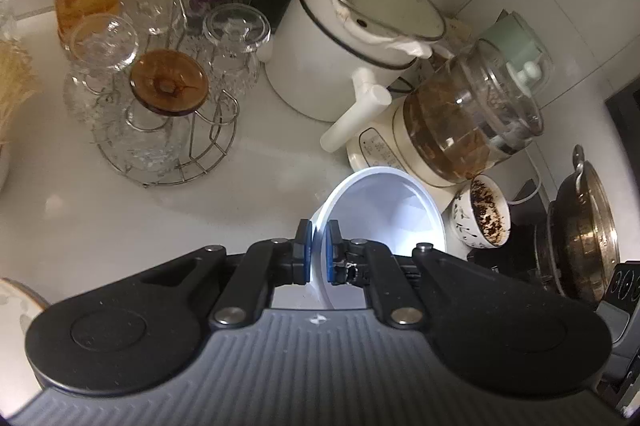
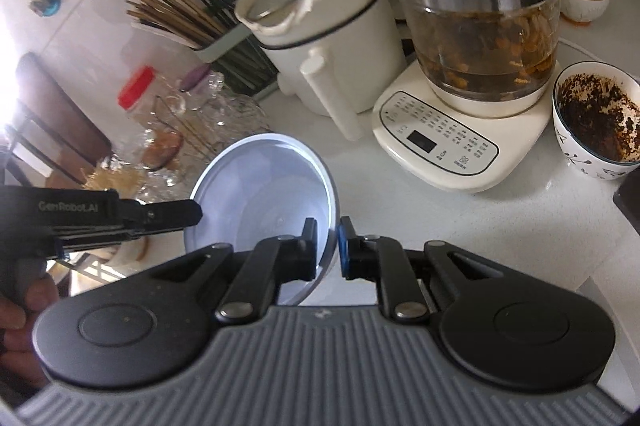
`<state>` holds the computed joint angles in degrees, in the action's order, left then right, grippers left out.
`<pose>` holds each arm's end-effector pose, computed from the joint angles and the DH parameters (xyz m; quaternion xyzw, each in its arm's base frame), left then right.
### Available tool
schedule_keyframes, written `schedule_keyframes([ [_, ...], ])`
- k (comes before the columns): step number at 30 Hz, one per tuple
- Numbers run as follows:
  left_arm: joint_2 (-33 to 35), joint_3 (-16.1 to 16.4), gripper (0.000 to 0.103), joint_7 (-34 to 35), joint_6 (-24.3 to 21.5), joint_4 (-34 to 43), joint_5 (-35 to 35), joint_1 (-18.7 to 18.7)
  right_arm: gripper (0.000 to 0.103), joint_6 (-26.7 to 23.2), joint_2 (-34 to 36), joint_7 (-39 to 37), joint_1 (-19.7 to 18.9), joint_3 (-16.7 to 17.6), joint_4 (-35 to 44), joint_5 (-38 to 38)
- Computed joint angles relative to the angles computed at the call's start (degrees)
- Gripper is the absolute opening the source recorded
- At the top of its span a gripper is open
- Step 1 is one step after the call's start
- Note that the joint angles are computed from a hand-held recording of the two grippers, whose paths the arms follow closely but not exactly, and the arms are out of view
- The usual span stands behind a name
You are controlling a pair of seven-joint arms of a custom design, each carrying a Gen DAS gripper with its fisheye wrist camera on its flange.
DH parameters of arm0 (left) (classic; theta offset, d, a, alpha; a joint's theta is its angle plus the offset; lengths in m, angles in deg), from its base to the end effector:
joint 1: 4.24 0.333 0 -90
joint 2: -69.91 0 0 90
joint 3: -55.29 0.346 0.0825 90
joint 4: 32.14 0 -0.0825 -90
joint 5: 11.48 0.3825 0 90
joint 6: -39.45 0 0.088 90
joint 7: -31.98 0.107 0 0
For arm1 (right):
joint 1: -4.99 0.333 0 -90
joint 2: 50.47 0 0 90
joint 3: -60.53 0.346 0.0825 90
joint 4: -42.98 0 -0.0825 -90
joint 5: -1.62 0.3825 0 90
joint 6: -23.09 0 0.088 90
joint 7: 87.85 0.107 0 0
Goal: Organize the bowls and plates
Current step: 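Lift the second plastic bowl into the first one and open the left gripper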
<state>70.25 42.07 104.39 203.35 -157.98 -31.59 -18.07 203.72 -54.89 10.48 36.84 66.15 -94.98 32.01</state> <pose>0.5208 -0.2445 0.4859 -0.7116 0.6183 -0.3325 0.0298 0.4393 0.2809 0.4635 -0.6416 0.6553 -0.0540 0.3950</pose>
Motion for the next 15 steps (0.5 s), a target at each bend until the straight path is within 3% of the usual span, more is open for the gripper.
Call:
schedule_keyframes([
  [4, -2.6, 0.3, 0.008, 3.8, -1.3, -0.9, -3.4, -0.5, 0.014, -1.2, -2.6, 3.9, -1.4, 1.1, -1.1, -4.0],
  [15, -8.5, 2.2, 0.008, 5.0, 0.3, -6.2, -6.2, -2.2, 0.014, -1.7, -4.0, -4.4, 6.4, -4.2, -0.7, 4.8],
])
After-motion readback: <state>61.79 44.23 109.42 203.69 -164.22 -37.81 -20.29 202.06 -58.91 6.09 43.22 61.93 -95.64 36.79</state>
